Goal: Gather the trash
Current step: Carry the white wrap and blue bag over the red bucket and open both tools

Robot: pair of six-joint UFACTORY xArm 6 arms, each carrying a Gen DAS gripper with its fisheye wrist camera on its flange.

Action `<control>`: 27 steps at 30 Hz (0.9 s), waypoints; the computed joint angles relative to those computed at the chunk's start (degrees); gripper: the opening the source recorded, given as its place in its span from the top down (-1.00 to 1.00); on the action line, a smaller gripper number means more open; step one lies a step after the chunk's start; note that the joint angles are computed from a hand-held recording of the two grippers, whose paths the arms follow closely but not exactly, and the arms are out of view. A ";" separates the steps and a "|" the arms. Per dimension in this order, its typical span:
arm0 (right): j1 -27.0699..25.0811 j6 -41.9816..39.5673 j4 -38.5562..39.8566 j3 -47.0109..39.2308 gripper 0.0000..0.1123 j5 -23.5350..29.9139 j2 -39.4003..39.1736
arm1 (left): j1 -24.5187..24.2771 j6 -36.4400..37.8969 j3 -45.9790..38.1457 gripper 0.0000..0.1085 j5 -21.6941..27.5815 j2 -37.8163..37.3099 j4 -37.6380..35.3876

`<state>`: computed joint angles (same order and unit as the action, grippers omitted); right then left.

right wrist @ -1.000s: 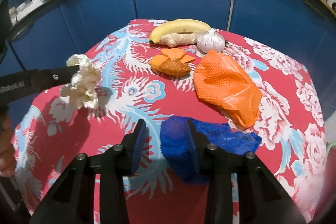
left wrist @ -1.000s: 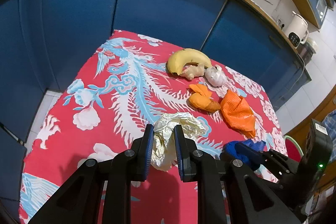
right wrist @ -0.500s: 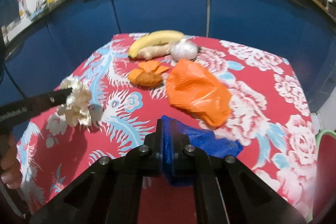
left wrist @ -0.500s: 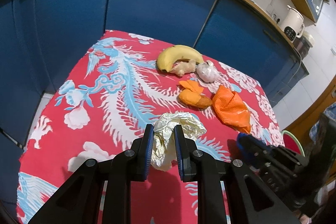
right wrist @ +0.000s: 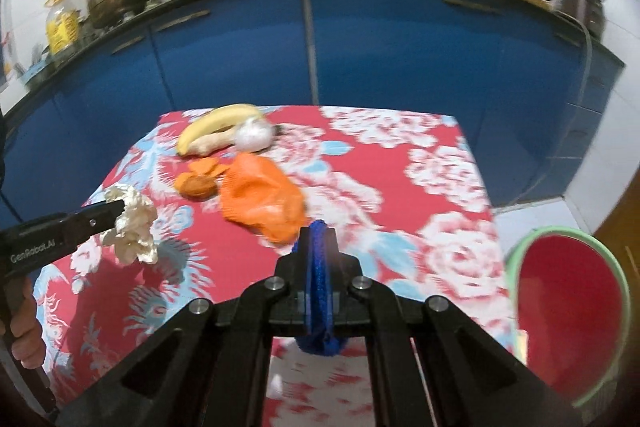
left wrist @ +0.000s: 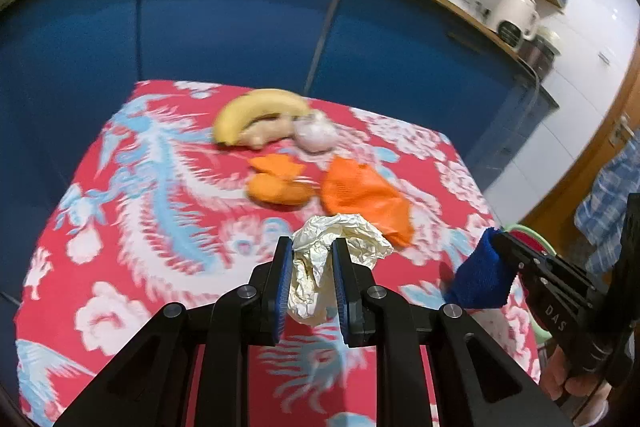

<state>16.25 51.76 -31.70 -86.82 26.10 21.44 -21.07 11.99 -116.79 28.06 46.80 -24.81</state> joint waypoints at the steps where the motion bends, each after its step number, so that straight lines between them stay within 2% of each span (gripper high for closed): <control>1: -0.49 1.54 -1.33 1.83 0.90 -0.02 -1.54 | -0.53 0.45 -0.55 0.63 0.41 0.20 -0.08; 15: -6.00 15.65 -12.32 19.25 0.90 1.47 -17.43 | -7.31 5.90 -7.78 0.63 4.53 2.84 -1.25; 22: -9.23 20.28 -15.09 26.68 0.90 2.53 -24.38 | -10.50 7.48 -14.66 0.63 7.78 6.31 -1.41; 27: -11.91 22.60 -15.09 31.32 0.90 1.26 -27.35 | -12.55 7.22 -22.33 0.63 11.34 10.66 -0.59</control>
<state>4.34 74.36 -46.79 -55.50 27.37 -5.91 -33.62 19.21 -139.11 39.40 57.47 -25.40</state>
